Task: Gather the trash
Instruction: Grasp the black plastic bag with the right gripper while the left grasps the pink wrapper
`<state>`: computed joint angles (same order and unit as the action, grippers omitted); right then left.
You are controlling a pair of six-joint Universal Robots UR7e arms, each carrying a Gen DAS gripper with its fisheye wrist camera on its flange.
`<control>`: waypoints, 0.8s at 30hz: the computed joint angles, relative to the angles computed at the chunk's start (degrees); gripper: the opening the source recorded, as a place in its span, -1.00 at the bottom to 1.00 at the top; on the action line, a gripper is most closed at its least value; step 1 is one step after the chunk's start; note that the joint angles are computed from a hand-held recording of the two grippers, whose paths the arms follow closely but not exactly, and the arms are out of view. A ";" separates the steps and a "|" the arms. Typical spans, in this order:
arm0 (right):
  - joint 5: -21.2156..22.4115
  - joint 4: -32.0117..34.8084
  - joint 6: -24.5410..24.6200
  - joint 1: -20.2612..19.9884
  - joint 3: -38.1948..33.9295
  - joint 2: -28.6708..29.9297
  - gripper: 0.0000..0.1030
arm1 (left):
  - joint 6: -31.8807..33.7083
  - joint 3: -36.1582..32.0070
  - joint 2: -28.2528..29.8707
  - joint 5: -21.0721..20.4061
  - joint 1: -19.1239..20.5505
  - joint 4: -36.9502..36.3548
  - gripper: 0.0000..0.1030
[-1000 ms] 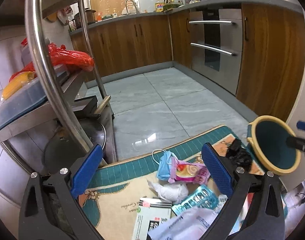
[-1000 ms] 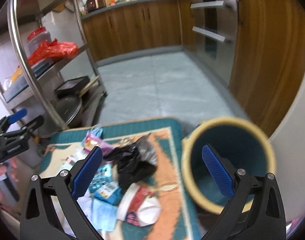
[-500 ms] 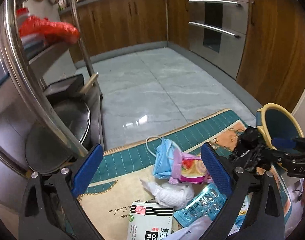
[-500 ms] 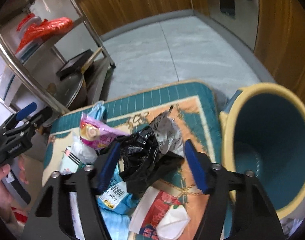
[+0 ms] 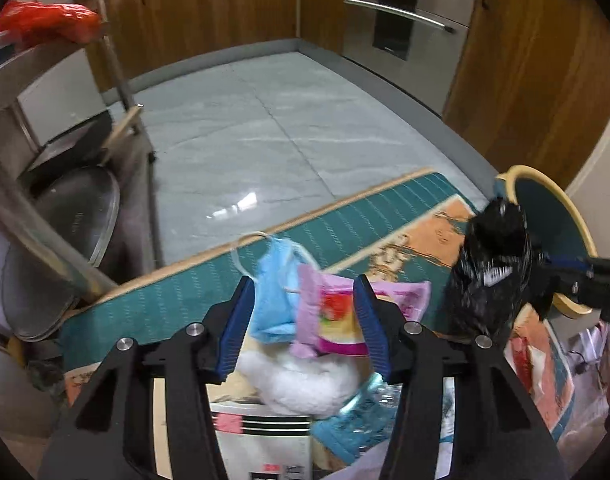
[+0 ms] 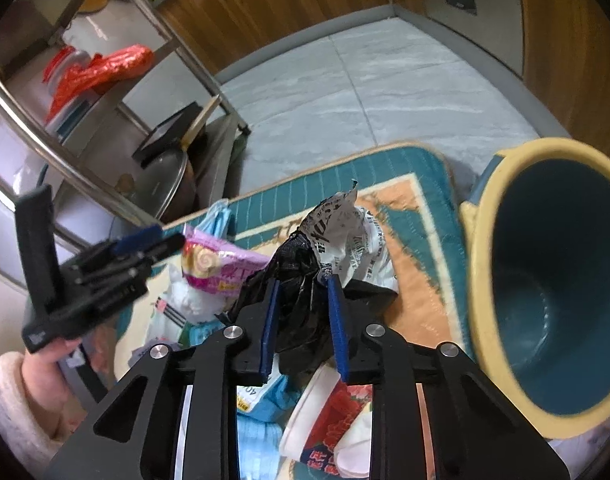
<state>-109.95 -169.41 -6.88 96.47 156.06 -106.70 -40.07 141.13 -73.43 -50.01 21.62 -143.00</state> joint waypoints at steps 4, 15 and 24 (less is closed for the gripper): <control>0.83 0.74 0.69 -0.20 -0.46 -1.97 -0.52 | 0.54 -0.77 2.11 -2.01 0.98 -0.68 -0.01; 1.15 1.57 -1.19 -0.43 -0.18 -4.47 -0.52 | 0.21 -2.64 4.04 -2.39 0.44 3.33 -0.99; -0.20 4.81 1.22 2.82 -0.68 -10.86 -0.52 | 0.00 -2.21 1.51 -2.26 -4.11 5.52 -1.00</control>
<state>-110.15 -164.59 -5.66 99.29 155.38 -117.56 -40.07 138.92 -71.92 -52.27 17.51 -137.49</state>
